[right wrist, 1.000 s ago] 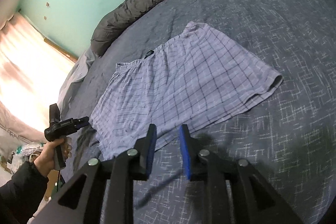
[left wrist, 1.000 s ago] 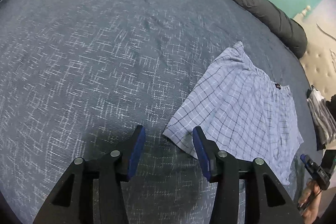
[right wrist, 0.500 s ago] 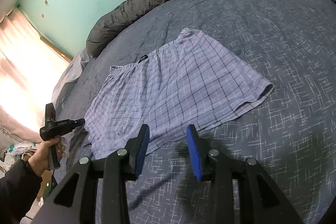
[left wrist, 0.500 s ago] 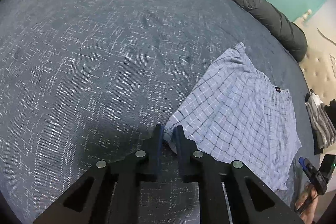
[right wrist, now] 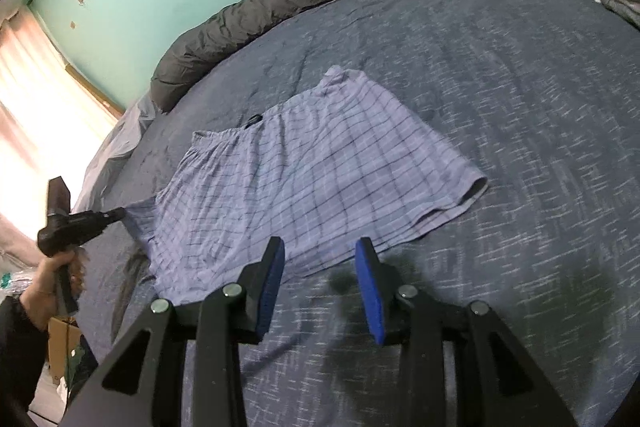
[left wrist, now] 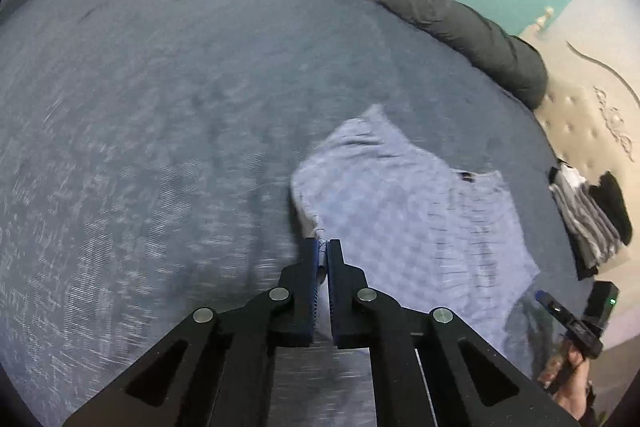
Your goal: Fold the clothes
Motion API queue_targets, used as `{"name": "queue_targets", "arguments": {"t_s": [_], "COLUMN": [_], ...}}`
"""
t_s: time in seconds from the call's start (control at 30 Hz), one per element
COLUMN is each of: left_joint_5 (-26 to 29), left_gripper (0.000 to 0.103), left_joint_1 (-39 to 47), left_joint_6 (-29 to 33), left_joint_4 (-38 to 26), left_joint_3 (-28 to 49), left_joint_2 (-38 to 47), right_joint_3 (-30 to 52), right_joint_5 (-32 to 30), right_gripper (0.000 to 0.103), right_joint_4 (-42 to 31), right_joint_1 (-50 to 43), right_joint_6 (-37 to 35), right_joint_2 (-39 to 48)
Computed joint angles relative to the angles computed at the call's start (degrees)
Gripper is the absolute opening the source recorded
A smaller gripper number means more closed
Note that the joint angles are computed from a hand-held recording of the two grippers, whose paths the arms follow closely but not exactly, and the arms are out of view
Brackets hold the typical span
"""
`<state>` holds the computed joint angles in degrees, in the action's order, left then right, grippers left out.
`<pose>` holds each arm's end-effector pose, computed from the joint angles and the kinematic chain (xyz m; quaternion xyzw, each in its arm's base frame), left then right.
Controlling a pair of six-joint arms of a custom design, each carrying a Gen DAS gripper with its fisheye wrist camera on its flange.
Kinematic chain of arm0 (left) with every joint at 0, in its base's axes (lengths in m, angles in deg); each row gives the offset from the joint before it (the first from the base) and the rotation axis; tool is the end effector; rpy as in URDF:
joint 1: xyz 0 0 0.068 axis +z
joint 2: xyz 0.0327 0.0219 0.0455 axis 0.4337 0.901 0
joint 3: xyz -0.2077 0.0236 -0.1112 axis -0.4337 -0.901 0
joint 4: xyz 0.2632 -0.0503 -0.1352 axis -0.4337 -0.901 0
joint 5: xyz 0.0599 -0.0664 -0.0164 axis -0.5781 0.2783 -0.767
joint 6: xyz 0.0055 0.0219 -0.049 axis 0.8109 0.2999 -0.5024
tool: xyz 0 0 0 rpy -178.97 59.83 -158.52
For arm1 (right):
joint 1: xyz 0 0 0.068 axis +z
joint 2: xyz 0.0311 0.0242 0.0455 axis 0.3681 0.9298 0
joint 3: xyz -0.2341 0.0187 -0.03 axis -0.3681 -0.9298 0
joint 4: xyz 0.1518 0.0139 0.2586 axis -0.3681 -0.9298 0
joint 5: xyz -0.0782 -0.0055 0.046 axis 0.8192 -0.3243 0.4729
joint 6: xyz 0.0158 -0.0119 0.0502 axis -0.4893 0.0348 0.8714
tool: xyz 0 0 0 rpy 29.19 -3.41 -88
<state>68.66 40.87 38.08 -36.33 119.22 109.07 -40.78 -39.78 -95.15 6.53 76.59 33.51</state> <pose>0.2948 0.0614 0.1532 0.0113 0.9460 -0.2052 0.2506 0.1664 -0.0256 0.0702 0.1013 0.9071 0.2369 0.3329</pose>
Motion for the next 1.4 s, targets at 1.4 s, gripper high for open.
{"name": "queue_targets", "arguments": {"t_s": [1.4], "left_joint_5": [-16.81], "left_gripper": [0.004], "left_joint_1": [-54.57], "left_joint_6": [-24.48], "left_joint_4": [6.29], "left_joint_3": [19.61], "left_joint_2": [19.91], "right_joint_3": [11.31], "right_joint_5": [-15.37], "right_gripper": [0.037], "right_joint_4": [7.59], "right_joint_1": [-24.92], "right_joint_6": [-16.17], "right_joint_2": [31.29]}}
